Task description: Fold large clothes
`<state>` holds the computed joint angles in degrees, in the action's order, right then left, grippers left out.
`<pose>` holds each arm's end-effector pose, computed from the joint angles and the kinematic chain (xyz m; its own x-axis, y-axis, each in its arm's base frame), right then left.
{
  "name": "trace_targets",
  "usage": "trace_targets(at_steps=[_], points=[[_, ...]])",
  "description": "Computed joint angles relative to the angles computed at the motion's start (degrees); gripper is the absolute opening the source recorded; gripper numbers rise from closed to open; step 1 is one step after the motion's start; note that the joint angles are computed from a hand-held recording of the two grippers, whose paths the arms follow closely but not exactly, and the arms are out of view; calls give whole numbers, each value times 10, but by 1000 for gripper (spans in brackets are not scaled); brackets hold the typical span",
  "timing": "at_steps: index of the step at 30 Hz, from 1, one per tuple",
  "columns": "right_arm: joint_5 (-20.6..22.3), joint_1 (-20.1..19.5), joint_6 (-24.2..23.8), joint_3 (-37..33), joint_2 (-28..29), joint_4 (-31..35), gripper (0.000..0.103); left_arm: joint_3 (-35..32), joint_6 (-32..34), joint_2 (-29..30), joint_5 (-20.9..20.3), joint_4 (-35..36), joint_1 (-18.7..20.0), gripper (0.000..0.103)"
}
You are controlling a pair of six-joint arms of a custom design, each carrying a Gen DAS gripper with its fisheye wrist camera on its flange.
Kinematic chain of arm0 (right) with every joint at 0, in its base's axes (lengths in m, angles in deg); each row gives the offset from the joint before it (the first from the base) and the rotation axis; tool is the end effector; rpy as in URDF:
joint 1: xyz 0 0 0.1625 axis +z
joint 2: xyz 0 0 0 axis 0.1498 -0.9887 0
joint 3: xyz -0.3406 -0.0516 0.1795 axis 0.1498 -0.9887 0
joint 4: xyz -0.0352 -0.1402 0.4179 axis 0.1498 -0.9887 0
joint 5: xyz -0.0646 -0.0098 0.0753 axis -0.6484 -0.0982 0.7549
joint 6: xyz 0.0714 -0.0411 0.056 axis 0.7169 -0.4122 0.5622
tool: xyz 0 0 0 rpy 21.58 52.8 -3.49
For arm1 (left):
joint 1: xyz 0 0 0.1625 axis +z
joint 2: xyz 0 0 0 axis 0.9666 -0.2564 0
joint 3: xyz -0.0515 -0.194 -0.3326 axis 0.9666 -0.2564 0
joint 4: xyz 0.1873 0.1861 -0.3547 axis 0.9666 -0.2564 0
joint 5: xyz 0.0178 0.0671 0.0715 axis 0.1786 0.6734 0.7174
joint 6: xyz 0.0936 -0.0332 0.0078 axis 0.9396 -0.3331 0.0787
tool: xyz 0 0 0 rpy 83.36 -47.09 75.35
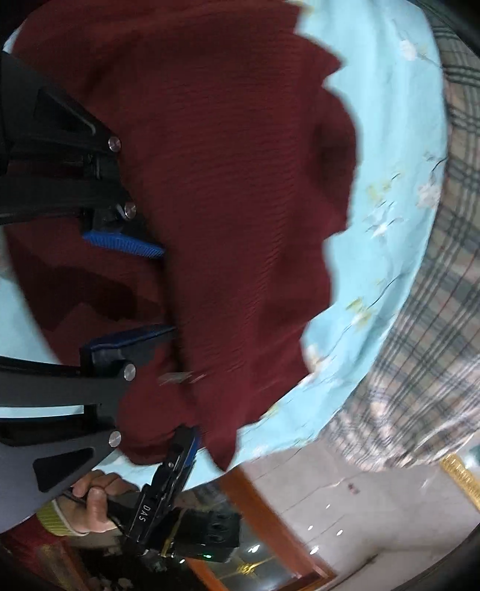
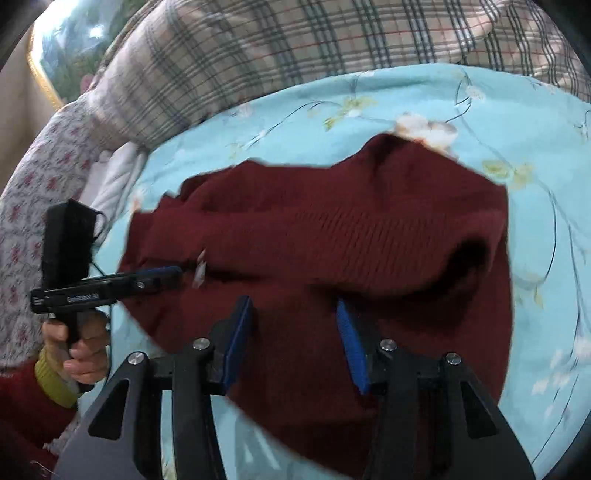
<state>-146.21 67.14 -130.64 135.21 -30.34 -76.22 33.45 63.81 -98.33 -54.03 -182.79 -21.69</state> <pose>-0.0443 -0.7360 0.2717 -0.8105 -0.5372 0.2334 -0.5844 0.7679 -0.2623 -0.2401 -0.6301 0.0089 -0.9660 0.0224 -0.2576 0.1605 0.8328 -0.5297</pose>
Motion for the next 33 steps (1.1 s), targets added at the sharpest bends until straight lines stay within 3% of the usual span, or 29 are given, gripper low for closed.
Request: trace_targets(at_steps=[6,9,12,19,27,33], points=[[16,-11,121,-107,78,-49,47,-7,6,-14,70,-76,25,42],[22,-22,160,-124,93,-43,47,15,-22,-26,74,-112,41,42],[38,-29,154,-100,86,-69,47,39,-31,-38,80,-145,48,42],[15,-25,171,-81,67,-87,47,90,-37,-80,131,-165,28,50],[50,-34,173,11,-6,-99,47,231,-112,-146,159,-219,-36,61],[74,-39,153,79,-58,-93,47,297,-197,-154,147,-215,-83,67]])
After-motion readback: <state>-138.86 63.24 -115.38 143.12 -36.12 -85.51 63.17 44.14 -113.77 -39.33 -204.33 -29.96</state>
